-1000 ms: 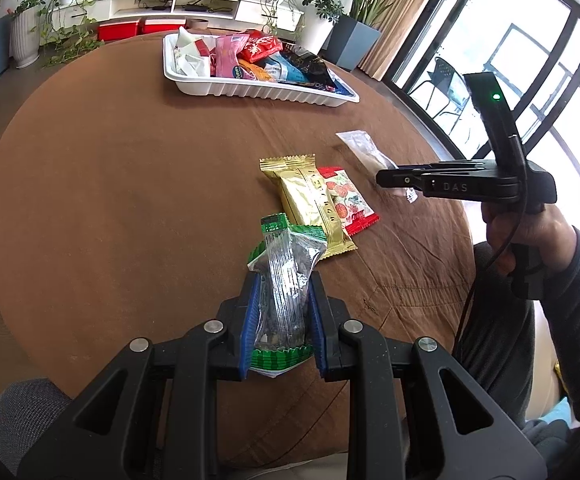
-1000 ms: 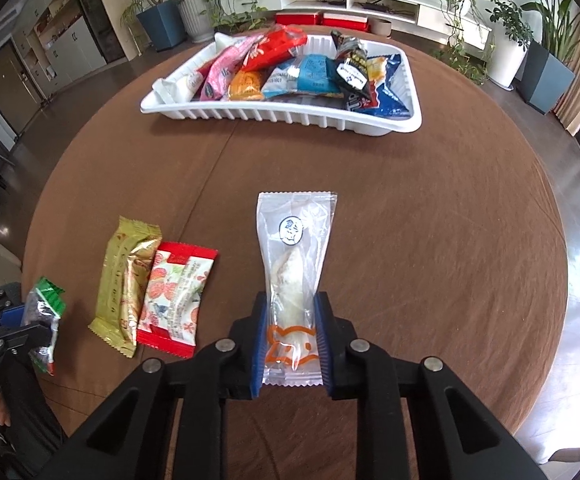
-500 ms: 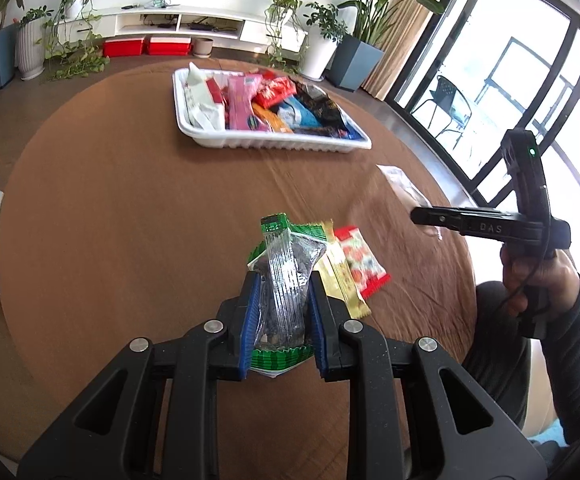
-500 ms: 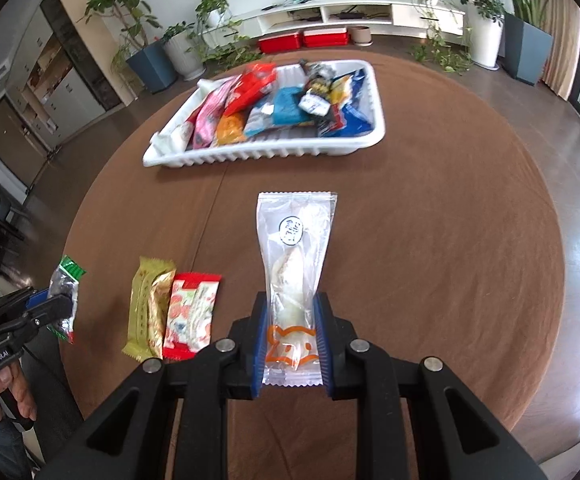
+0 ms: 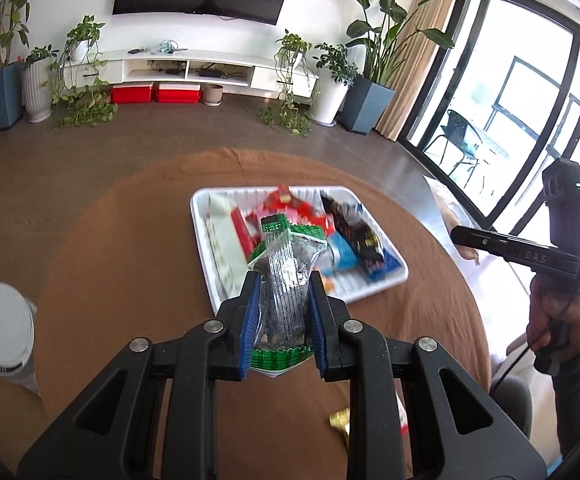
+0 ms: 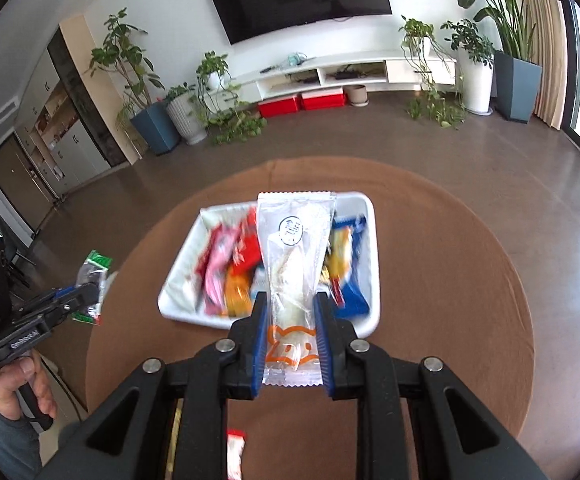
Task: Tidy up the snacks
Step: 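Carry the nut bag and white-orange bar over the white tray, then open both grippers to drop the nut bag and white-orange bar into the tray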
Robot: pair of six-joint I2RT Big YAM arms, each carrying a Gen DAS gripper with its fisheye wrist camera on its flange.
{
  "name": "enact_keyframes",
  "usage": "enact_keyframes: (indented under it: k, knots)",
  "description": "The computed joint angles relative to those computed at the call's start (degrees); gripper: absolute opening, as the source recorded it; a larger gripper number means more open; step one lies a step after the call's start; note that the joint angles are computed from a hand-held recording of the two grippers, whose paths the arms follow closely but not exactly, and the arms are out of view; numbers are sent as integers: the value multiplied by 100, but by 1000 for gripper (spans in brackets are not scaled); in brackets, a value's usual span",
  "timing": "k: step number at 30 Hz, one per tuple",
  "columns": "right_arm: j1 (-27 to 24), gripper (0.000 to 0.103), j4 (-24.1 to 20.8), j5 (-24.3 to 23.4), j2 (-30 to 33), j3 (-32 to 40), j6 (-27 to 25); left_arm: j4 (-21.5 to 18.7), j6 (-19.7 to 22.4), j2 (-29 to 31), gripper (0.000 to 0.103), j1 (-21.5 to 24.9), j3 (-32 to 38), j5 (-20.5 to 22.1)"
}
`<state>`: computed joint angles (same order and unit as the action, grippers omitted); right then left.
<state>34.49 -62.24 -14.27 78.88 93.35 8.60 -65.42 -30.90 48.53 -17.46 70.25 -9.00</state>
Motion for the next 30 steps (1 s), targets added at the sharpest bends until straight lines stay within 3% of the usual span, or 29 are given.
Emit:
enact_keyframes:
  k: [6, 13, 30]
  knots:
    - [147, 23, -70, 53, 817, 812, 88, 344, 530, 840, 21, 640, 367, 469]
    - [274, 23, -335, 223, 1513, 1334, 23, 862, 707, 1562, 21, 954, 364, 789]
    - [458, 25, -477, 533, 1980, 1406, -29, 1495, 781, 2107, 24, 1164, 5, 1005]
